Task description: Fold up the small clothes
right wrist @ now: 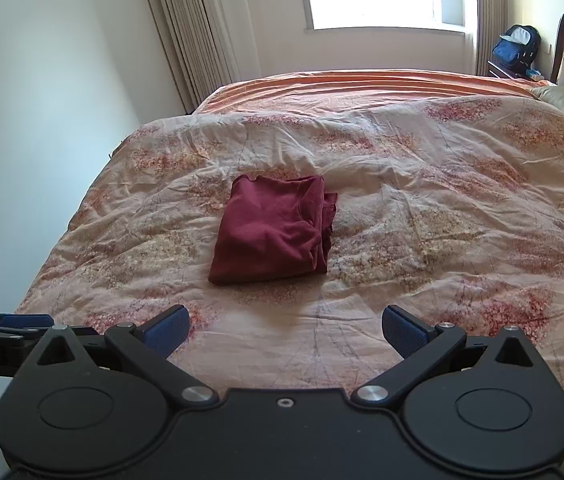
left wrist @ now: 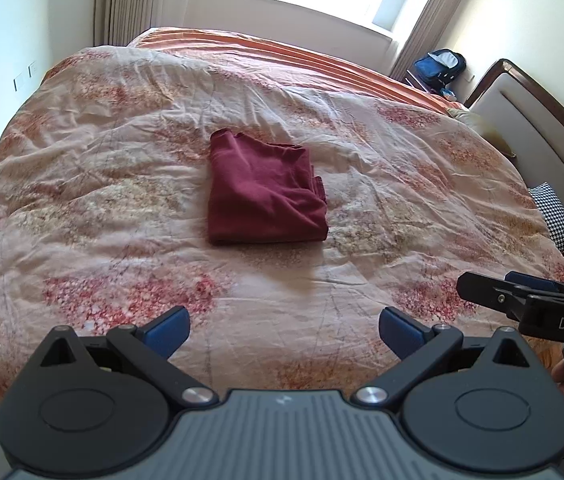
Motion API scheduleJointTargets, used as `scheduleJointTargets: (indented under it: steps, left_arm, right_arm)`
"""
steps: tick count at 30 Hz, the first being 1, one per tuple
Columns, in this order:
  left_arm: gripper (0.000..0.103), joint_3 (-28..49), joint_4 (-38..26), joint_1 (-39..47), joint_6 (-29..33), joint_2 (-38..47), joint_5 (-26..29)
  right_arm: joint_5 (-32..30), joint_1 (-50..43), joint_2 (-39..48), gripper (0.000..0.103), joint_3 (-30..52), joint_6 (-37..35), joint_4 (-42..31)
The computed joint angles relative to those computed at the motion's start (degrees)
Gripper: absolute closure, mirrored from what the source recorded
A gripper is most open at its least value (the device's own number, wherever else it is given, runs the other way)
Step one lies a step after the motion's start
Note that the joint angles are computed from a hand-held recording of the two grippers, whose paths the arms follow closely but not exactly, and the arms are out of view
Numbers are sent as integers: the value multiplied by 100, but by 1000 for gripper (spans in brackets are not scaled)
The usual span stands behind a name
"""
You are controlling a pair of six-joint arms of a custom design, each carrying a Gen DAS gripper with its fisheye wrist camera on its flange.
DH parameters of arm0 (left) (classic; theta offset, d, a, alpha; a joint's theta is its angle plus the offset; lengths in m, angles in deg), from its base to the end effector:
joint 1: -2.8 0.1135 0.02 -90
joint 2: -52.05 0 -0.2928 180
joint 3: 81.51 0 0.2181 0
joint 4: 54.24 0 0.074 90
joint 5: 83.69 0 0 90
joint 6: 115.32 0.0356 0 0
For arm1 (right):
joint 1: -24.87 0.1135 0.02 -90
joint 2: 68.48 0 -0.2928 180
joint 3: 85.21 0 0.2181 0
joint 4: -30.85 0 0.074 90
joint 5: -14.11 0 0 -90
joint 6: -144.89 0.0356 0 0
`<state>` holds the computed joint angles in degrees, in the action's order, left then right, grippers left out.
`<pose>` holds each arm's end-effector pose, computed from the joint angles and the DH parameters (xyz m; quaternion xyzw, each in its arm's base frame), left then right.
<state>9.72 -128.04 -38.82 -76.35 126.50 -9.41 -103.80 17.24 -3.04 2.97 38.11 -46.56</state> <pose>0.1628 -0.1318 0.3677 -0.1166 0.9435 -0.1128 0.2890 0.1612 -0.0048 0.3781 -0.1467 0.9159 0.1623 0.3364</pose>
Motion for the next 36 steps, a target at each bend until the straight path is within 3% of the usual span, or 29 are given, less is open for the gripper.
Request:
scheduleJointTargets:
  steps: [36]
  left_arm:
    - [1,76,77,361,152,160,110]
  right_arm:
    - [-32,-98,425,1,143,-57,179]
